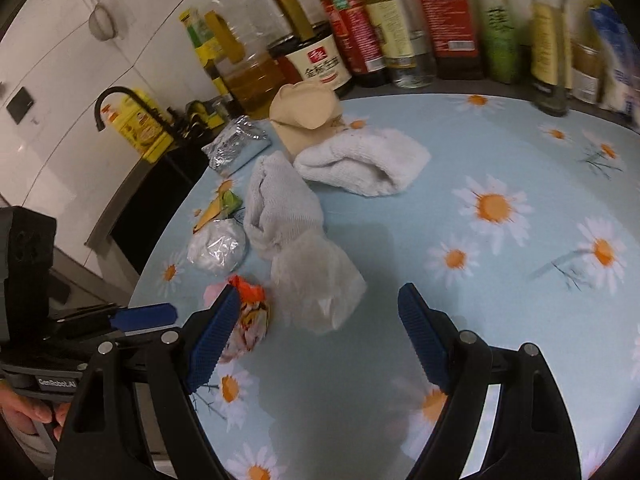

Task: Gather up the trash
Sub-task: 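Grasp the crumpled pink wrapper with the left tool while the right tool grasps a plastic bag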

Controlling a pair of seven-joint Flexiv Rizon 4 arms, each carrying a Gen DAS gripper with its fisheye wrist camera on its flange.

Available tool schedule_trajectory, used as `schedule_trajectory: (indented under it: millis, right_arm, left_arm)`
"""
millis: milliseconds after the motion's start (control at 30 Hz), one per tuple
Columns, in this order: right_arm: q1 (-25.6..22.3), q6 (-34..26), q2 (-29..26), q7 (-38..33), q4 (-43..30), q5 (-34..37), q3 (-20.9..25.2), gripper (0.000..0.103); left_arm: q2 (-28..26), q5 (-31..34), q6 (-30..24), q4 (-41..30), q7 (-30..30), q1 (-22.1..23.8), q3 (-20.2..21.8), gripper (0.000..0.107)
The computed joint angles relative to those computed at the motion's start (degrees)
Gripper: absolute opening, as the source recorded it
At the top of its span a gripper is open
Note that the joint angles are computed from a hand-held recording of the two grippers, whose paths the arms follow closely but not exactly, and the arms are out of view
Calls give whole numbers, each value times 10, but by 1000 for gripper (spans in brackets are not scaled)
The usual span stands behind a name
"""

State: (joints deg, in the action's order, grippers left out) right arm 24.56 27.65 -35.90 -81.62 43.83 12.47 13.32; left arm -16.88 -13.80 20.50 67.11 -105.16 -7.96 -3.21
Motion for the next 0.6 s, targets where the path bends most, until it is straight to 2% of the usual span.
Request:
schedule_trajectory:
  millis: [267,433,500,600]
  right_arm:
    - [-19,-65,-43,-45,-75,40,15,67]
    - [-22,-94,-56,-61,-100,55,15,63]
    - [-24,-107,-62,-65,-110,63,16,56]
    - [-26,-103,-60,-74,-106,71,15,53]
  left_arm:
    - [-20,9,20,-4,-33,-9,0,57]
    - [-33,31,13,-28,-50,-19,2,58]
    - [-39,38,8,-40,-55,-21,2,57]
    - [-50,47,-2,-58,-56,-24,2,56]
